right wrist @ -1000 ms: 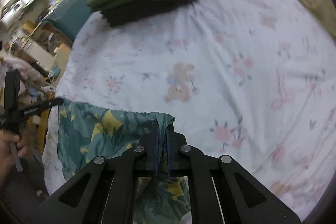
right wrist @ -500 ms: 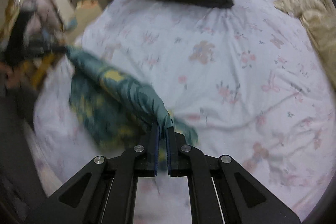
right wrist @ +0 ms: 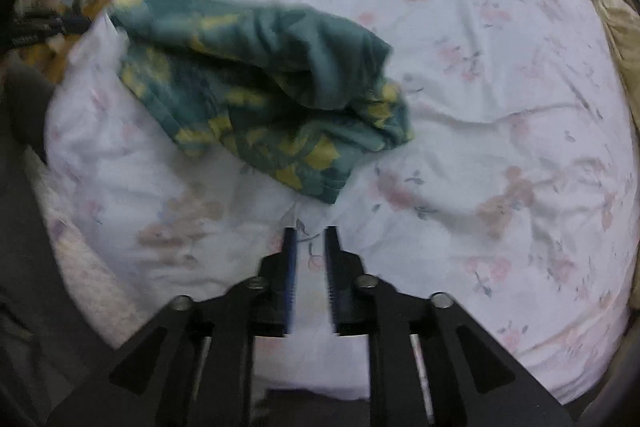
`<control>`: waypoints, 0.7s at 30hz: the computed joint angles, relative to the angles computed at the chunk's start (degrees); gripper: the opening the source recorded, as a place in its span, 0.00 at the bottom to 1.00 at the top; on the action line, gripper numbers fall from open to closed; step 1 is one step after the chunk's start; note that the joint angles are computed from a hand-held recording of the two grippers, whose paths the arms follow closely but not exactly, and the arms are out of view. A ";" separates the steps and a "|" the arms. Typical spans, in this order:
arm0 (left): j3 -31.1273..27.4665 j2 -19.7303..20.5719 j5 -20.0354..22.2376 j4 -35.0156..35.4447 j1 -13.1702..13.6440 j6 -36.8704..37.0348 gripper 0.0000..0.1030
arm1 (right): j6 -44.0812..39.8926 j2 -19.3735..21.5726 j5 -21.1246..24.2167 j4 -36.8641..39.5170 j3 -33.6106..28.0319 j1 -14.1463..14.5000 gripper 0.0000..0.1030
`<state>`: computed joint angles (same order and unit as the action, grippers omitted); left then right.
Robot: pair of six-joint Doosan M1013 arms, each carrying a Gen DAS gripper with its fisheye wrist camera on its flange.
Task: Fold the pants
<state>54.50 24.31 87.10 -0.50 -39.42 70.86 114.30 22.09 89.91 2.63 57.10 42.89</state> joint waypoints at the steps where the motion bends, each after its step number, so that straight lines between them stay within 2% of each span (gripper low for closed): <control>1: 0.57 -0.42 -2.24 -0.94 0.62 -2.95 0.53 | 2.00 -1.22 -2.78 -0.44 0.87 -0.40 0.50; 3: 0.66 -0.23 -4.83 -4.59 1.93 -7.52 0.54 | 10.83 -4.25 -11.74 -1.51 4.01 -1.73 0.73; 5: -0.13 0.88 -6.04 -9.16 2.90 -11.88 0.54 | 17.65 -5.76 -17.94 1.12 6.54 -3.66 0.73; 9: -1.98 3.68 -6.32 -10.58 3.07 -18.06 0.54 | 32.60 -6.57 -26.91 4.65 9.89 -7.07 0.73; 10: -3.15 4.82 -5.07 -10.10 2.96 -20.54 0.54 | 35.69 -5.86 -26.99 4.03 9.25 -7.69 0.73; 12: -3.65 5.52 -5.70 -11.54 3.54 -23.51 0.54 | 38.71 -4.16 -25.25 2.65 7.08 -8.47 0.73; 15: -4.33 5.91 -7.19 -13.55 4.03 -23.83 0.54 | 33.78 -0.87 -21.03 5.82 3.26 -10.34 0.73; 18: -6.48 7.17 -5.53 -14.97 4.30 -21.65 0.54 | 25.04 3.12 -13.69 5.27 -1.93 -10.51 0.73; 21: -8.49 8.92 -2.89 -17.58 4.63 -22.31 0.54 | 19.86 4.46 -13.88 8.82 -1.59 -11.25 0.73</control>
